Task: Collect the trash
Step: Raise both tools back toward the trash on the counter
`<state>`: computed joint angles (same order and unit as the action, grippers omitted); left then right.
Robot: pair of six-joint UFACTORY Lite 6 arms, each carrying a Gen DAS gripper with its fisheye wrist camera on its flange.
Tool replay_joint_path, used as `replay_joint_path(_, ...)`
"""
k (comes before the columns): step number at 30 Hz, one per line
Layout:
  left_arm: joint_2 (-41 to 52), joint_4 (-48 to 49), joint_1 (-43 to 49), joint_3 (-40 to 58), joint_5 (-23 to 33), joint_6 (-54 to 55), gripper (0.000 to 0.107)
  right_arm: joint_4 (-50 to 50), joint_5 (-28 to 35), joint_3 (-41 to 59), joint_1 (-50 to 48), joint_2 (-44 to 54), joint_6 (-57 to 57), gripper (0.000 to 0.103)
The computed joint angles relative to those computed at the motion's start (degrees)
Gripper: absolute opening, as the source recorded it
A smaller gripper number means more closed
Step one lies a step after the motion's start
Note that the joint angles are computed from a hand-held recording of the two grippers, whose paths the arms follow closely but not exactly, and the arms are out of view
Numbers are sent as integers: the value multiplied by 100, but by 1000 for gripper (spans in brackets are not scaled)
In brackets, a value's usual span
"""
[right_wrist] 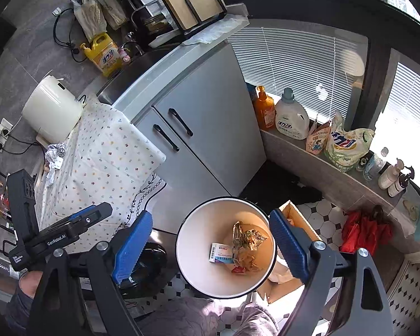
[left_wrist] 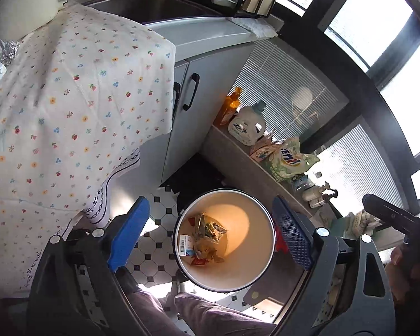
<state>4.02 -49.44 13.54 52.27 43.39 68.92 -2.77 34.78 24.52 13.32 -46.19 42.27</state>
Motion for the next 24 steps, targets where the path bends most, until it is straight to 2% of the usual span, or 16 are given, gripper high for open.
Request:
replay_joint_path(5,29,-23,948,547,413,54,93,-646,-572,772,751,1091,678,91)
replay_joint_path(9,70,-7,1672,1026,694,49,95,-1247,-807,1588,1258,1909,1209,95)
replay_joint_path(15,237,-34,2685,1659,874,-26,96,-1826,-1342,2670,1775,3080,1537,95)
replay_joint_path(21,290,-179,3681,2010,1123,16,97,-1996,-1351,3852,2242,4225,1307,95)
replay_joint_path(24,273,-244,4153,2101,1199,68,97,-2458,-1203,4380,2522,4681,1626,95)
